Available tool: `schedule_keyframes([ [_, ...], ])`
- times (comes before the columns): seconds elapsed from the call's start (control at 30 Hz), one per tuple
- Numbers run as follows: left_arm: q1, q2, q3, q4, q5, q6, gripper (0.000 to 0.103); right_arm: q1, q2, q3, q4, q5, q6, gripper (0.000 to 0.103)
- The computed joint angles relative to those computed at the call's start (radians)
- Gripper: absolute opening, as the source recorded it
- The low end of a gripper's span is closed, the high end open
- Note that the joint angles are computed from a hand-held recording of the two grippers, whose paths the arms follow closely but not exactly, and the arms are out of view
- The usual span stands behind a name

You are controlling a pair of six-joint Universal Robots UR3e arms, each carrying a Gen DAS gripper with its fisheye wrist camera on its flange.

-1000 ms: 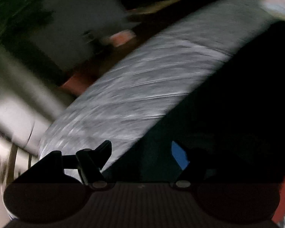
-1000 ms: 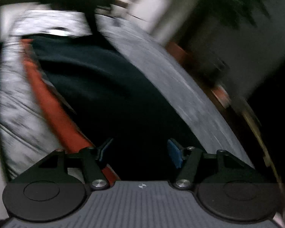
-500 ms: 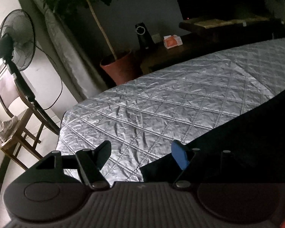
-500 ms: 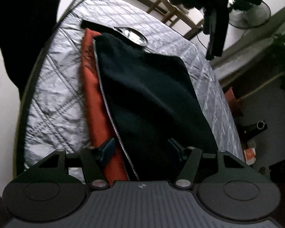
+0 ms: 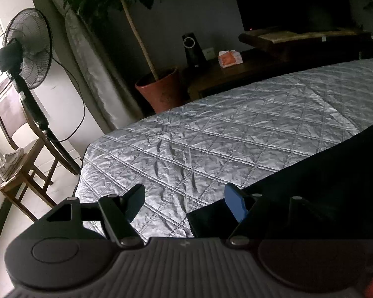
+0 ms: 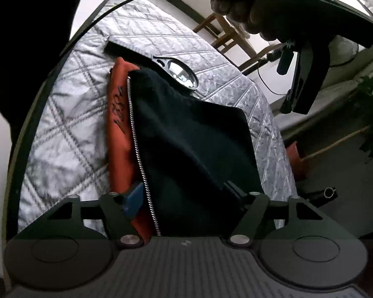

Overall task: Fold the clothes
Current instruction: 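Smooth the folded black jacket flat on the bed with the right gripper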

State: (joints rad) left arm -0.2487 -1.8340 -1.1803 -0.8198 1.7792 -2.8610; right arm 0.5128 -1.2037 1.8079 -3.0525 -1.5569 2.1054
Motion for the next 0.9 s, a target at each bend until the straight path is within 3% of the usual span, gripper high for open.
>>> schedule_keyframes([
  [0.13,-0.005,0.000,-0.002,0.003,0.003,0.007,0.068,0.017,0.016,0.018,-0.046,-0.014,0.004,0.053],
  [0.2,-0.008,-0.001,0.000,0.002,0.005,0.008,0.068,0.012,0.009,0.016,-0.015,0.006,0.017,0.033],
  [0.23,-0.008,-0.002,0.001,0.003,0.006,0.008,0.069,0.010,0.005,0.011,0.009,0.015,0.032,0.015],
  [0.27,-0.008,-0.002,0.001,0.002,0.006,0.008,0.069,0.009,0.001,0.002,0.034,0.021,0.055,0.009],
  [0.57,-0.005,-0.005,0.004,0.007,0.016,-0.002,0.069,-0.019,-0.042,-0.114,0.164,0.083,0.246,0.006],
  [0.9,-0.004,-0.009,0.012,0.000,0.017,0.000,0.069,0.048,-0.047,-0.181,0.310,0.072,0.264,0.006],
])
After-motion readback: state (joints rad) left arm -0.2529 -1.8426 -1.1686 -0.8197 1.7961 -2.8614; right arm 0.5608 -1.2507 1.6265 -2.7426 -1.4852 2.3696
